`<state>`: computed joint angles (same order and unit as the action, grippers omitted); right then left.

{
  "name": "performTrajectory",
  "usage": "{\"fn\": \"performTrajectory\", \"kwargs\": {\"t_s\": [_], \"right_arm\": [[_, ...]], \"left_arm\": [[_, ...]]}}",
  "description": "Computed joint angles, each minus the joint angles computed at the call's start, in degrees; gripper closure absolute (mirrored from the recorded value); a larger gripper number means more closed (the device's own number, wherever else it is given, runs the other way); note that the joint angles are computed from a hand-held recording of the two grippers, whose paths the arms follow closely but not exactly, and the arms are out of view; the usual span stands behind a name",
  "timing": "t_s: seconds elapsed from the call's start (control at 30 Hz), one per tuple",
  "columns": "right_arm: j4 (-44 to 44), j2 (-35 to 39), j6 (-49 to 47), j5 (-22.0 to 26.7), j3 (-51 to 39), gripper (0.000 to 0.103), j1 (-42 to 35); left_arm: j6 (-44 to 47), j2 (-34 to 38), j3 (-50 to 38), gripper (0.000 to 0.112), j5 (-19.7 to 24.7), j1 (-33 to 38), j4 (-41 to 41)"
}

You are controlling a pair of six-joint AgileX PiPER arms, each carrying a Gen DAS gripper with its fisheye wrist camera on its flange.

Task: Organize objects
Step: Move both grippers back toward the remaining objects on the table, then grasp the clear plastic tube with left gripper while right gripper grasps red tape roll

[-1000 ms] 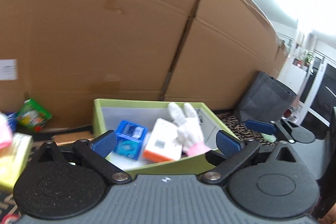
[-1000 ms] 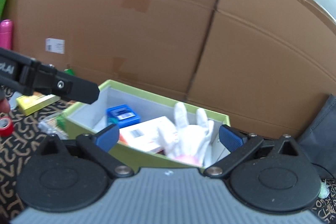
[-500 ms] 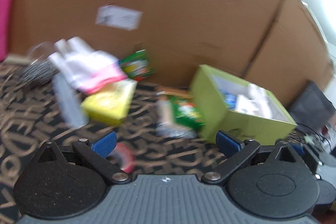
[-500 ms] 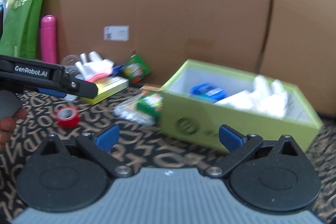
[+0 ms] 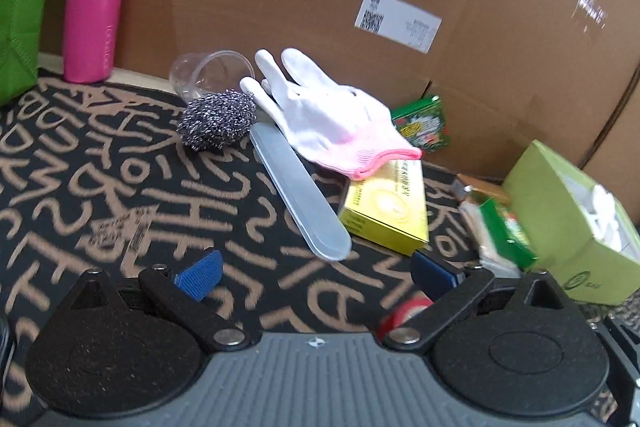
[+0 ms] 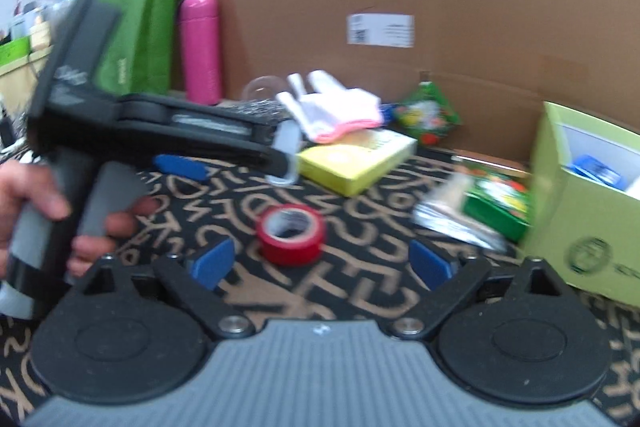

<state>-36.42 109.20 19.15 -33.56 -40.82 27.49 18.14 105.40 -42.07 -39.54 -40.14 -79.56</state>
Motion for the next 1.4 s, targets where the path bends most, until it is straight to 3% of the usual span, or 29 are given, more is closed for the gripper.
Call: {"fn": "performTrajectory", "kwargs": {"t_s": [0.17,0.2,0.23,0.3,0.37,0.47,0.53,0.73,0.9,0.97,1.03,1.17,1.23,1.3,1.4], "right_arm": [[0.06,4.69,1.97,5.16,-7.56,0.024,4.17],[-0.65,5.61,3.43,6.22,-9.1,0.034,4.52],[-2.13,6.41,5.56,7.04,-10.35,0.057,4.65],[-5.45,7.16,10.16,7.91,-11.44,0.057,4.37],[-3.38,6.28,7.56,7.21,-9.5,0.057,4.23],[-0.79,4.08,2.97,6.63,-5.72,0.057,4.06],[-1.76,2.65,3.25,5.46,-3.07,0.057,3.15],[-3.55,-1.44,3.59,4.03,2.93,0.057,0.54],[-6.9,-3.76,4.89,2.54,6.38,0.057,-2.82],[-6.95,-3.84,4.73,2.19,6.54,0.057,-3.19],[-6.67,-3.76,4.51,2.01,6.69,0.055,-3.24],[-5.48,-3.57,3.68,1.04,7.33,0.055,-3.39],[-6.28,-3.46,4.5,0.77,7.26,0.055,-3.76],[-6.21,-3.36,4.48,0.88,7.12,0.055,-3.68],[-5.1,-2.72,3.66,0.67,6.76,0.055,-3.31]], "left_arm": [[7.66,2.99,-3.77,0.013,0.77,2.77,-0.42],[8.59,3.51,-4.35,0.013,0.86,3.32,-0.43],[9.7,4.1,-5.1,0.015,0.78,3.76,-0.78],[11.9,4.91,-6.19,0.019,0.84,4.68,-1.14],[12.79,5.29,-6.45,0.024,0.69,5.11,-0.7],[16.41,6.06,-7.02,0.045,-0.83,4.62,-2.06],[17.24,5.97,-6.64,0.069,-1.4,4.18,-2.11],[11.94,0.45,1.18,0.082,-0.48,0.18,-0.29],[11.84,-3.73,6.43,0.082,-2.26,-8.59,-5.19],[14.32,-3.44,5.26,0.073,-1.96,-8.66,-6.68],[16.19,-2.39,3.38,0.052,-1.53,-7.35,-7.08],[22.19,0.97,-0.99,0.053,-1.25,-4.63,-8.83],[26.17,1.61,-2.4,0.063,-1.56,-4.16,-10.61],[27.12,1.39,-2.79,0.063,-0.7,-3.41,-11.05],[27.8,2.59,-3.77,0.051,-1.29,-3.09,-11.03]]}}
